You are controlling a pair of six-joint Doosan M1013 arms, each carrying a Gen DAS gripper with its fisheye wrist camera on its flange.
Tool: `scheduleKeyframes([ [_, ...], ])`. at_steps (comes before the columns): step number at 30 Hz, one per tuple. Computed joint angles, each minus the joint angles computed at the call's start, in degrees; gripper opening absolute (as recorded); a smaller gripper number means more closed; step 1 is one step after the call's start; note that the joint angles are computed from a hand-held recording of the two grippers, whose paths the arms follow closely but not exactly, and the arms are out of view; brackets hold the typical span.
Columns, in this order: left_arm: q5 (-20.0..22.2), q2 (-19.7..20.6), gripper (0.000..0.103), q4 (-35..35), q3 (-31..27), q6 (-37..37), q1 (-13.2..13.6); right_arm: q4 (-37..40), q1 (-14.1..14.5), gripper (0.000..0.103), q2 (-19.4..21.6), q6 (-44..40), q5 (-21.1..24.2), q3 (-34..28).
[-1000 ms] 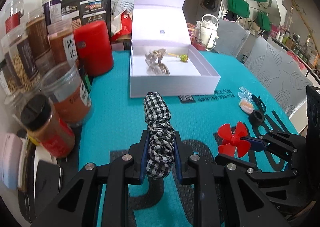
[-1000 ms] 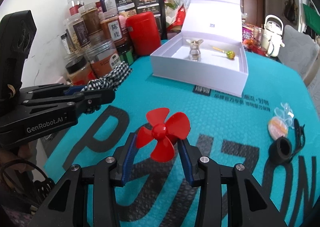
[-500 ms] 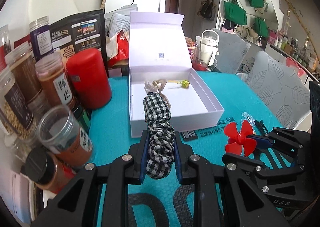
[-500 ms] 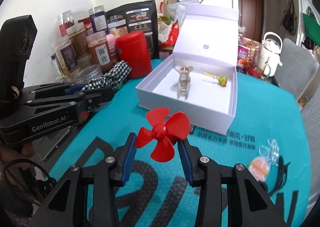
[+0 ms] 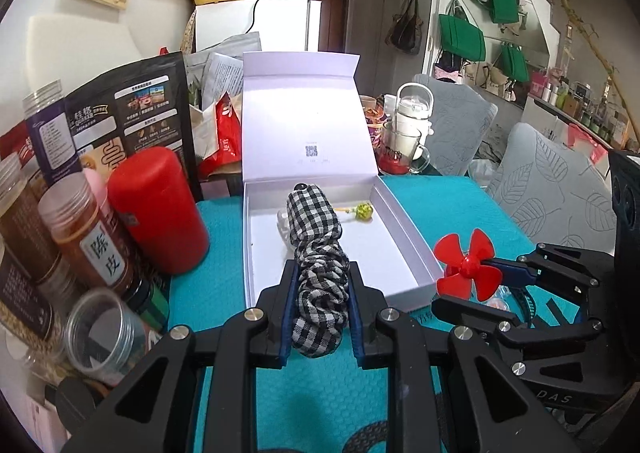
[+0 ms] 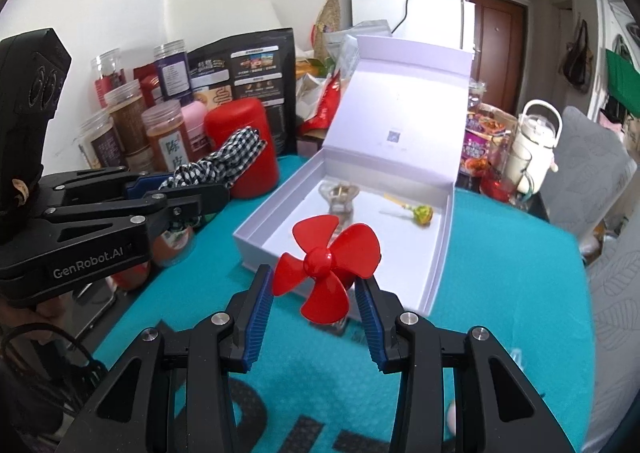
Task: Organize rigid objects
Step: 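Carry the scrunchie and red fan with both grippers toward the white box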
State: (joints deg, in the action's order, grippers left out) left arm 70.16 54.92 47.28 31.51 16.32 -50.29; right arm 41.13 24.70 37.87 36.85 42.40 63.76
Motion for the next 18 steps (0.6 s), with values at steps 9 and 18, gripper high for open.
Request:
scheduleKeyframes([
  [9,0.27,2.84,0.022,-0.42,-5.69,2.99,2.06,-0.90,0.02,0.041,3.38,1.58,-0.71,-6.48],
  [18,3.53,9.46,0.022,-1.79,-19.18,8.97,4.05,-4.81,0.09,0.041,8.51,7.85,0.60,-15.37],
])
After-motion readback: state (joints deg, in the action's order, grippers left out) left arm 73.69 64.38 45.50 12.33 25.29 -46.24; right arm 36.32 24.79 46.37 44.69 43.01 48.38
